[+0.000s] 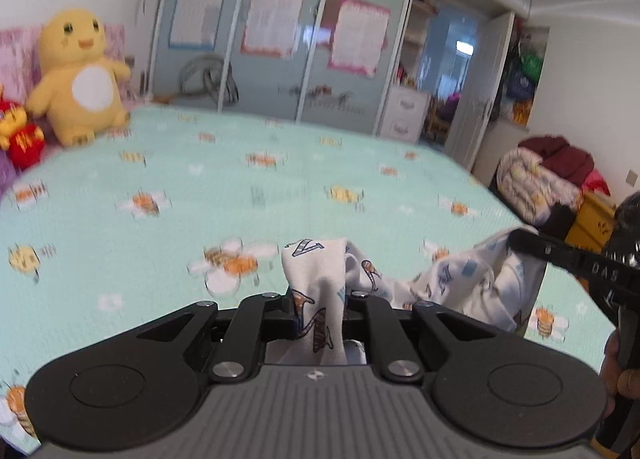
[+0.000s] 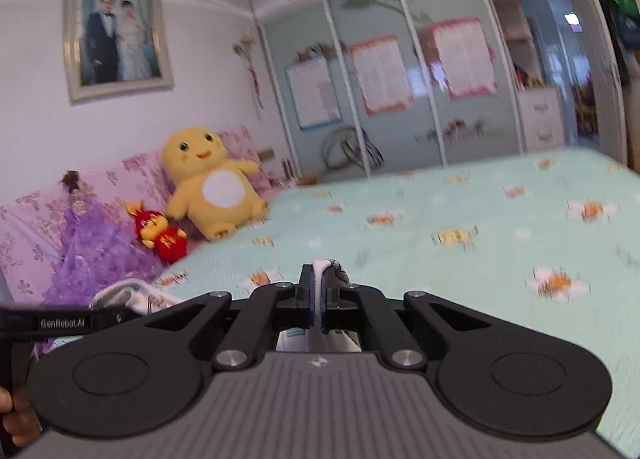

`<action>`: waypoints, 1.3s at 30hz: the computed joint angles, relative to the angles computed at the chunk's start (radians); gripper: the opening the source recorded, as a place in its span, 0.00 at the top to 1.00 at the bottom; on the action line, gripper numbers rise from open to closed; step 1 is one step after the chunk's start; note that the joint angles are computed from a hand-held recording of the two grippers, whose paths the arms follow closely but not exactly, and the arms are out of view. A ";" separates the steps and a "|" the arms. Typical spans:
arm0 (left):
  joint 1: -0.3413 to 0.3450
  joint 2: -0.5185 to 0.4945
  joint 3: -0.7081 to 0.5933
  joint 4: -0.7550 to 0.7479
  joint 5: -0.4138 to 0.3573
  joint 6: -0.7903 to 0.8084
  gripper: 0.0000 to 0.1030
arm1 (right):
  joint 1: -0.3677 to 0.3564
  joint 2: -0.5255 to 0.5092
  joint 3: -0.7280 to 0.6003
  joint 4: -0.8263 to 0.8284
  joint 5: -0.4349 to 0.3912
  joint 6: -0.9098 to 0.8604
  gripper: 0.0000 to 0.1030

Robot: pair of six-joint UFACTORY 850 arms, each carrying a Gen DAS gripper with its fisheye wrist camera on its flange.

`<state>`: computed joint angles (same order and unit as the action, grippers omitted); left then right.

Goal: Fold clothes

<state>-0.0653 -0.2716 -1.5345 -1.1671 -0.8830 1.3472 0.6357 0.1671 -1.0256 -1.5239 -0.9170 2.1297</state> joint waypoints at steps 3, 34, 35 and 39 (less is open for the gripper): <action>-0.031 -0.019 0.004 0.021 0.034 0.002 0.90 | -0.015 -0.013 0.014 0.017 -0.017 0.010 0.99; -0.117 0.040 0.191 0.595 0.296 -0.427 0.25 | -0.012 -0.176 -0.020 0.734 0.169 -0.213 0.29; -0.117 0.056 0.203 0.591 0.315 -0.415 0.24 | 0.006 -0.186 -0.043 0.732 0.135 -0.231 0.28; -0.124 0.085 0.219 0.612 0.321 -0.418 0.21 | 0.046 -0.218 -0.115 0.753 0.049 -0.321 0.28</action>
<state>-0.1889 -0.1867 -1.3152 -0.5556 -0.5624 0.9289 0.6818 -0.0506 -1.1403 -0.7712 -0.8678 1.8086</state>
